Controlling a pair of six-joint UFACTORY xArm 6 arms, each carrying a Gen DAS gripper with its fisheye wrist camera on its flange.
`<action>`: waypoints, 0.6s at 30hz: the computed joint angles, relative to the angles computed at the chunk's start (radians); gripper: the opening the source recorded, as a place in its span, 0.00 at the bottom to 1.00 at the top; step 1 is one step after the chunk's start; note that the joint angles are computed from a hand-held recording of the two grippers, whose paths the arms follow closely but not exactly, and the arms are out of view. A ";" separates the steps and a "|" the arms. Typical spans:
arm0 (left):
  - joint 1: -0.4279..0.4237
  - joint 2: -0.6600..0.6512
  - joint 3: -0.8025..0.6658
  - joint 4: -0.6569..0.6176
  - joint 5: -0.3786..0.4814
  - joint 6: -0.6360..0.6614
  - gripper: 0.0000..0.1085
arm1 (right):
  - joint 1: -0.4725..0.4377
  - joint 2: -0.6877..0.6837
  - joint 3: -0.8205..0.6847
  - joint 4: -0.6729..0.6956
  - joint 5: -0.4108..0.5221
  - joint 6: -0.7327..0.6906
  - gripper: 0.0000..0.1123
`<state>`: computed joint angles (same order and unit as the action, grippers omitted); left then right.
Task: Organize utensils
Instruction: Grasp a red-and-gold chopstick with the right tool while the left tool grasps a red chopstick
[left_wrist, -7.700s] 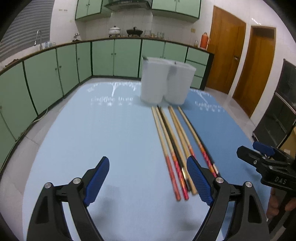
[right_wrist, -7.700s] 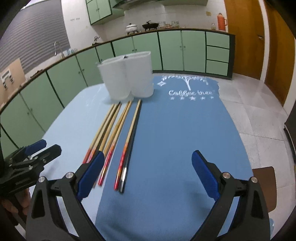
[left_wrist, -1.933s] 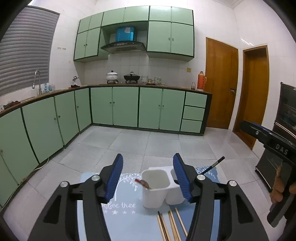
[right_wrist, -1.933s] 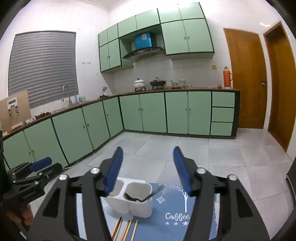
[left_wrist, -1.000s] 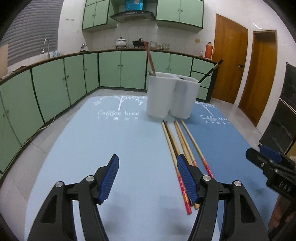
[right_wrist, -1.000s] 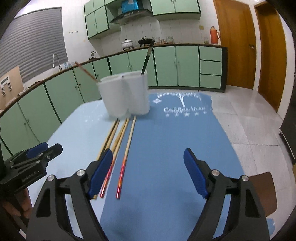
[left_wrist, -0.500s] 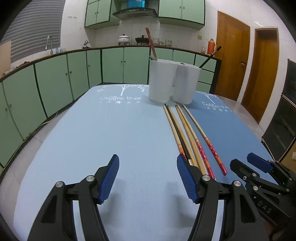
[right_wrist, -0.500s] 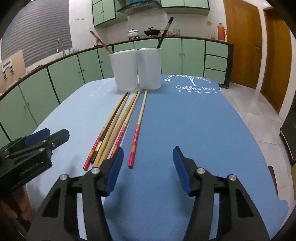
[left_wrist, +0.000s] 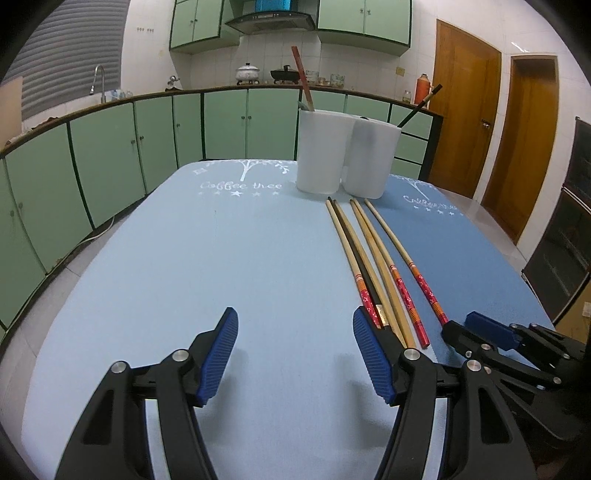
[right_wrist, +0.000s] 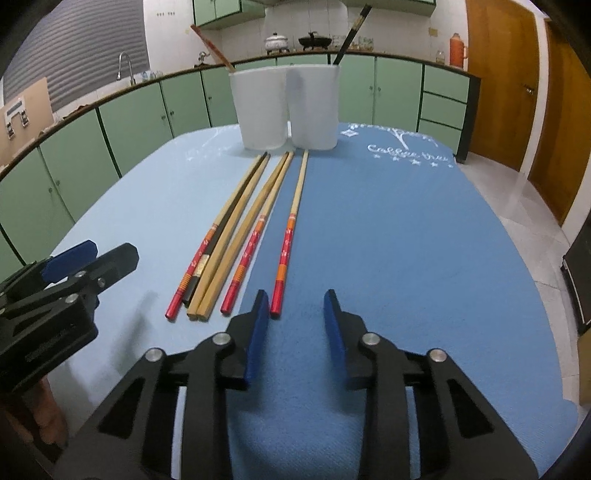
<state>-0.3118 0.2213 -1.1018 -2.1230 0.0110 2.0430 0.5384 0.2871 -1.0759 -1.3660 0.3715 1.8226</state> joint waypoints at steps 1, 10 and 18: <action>0.000 -0.002 0.003 0.003 0.002 -0.003 0.59 | 0.001 0.002 -0.002 0.007 0.000 -0.010 0.24; -0.017 -0.010 0.033 0.130 0.019 -0.133 0.59 | -0.005 0.003 -0.002 0.024 -0.013 -0.027 0.05; -0.050 -0.021 0.068 0.257 0.034 -0.251 0.58 | -0.017 -0.029 0.033 0.009 -0.006 0.028 0.05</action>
